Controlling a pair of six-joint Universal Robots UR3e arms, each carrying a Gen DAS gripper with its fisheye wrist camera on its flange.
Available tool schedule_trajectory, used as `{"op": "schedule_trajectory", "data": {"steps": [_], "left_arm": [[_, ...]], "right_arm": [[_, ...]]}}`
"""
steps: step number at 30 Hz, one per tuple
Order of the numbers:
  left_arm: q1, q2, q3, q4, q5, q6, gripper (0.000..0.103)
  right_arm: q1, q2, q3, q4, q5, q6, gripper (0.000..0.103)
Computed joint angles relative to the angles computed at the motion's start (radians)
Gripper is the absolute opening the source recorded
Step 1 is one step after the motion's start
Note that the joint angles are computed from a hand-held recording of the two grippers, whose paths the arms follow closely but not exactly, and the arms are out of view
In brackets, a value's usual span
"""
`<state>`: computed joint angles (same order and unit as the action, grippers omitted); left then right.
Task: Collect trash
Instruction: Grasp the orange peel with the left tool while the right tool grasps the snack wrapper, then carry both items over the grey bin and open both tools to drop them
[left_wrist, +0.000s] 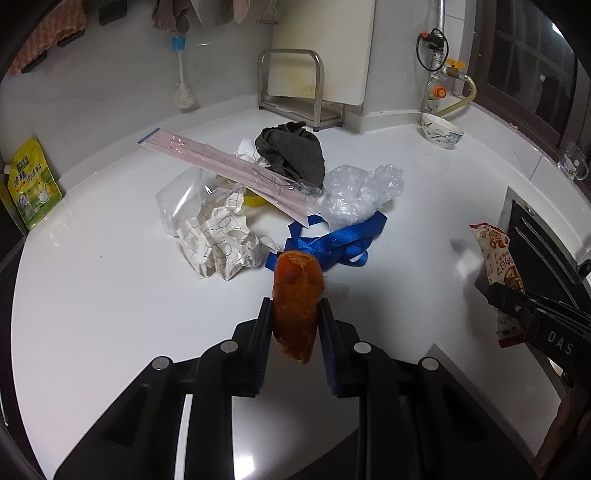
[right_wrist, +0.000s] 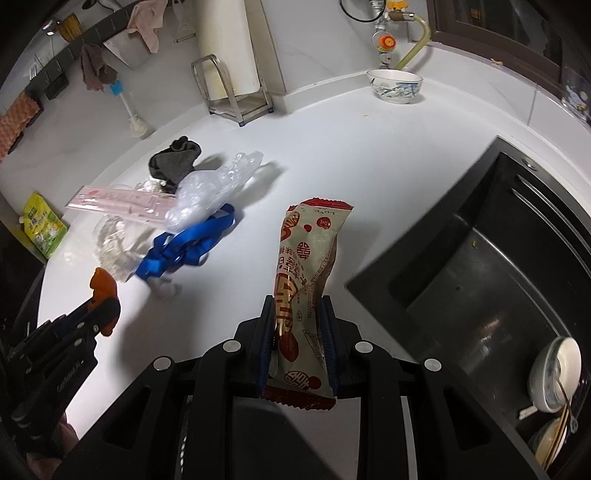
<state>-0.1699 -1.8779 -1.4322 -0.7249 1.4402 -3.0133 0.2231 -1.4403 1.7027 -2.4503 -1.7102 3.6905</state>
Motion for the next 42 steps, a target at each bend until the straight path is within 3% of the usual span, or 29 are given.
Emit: {"op": "schedule_trajectory", "data": {"steps": [6, 21, 30, 42], "left_arm": [[0.019, 0.151, -0.100, -0.055, -0.029, 0.027, 0.025], [-0.022, 0.578, -0.453, -0.173, -0.022, 0.054, 0.025], [-0.072, 0.680, -0.574, -0.211, 0.036, 0.044, 0.025], [-0.042, 0.646, -0.686, -0.181, 0.014, 0.090, 0.025]], "right_arm": [[0.071, -0.172, 0.087, 0.110, -0.048, 0.043, 0.023], [0.362, -0.542, 0.338, 0.308, -0.103, 0.304, 0.023], [0.436, -0.550, 0.451, 0.204, -0.052, 0.351, 0.023], [0.378, -0.336, 0.547, -0.067, 0.077, 0.300, 0.024]]}}
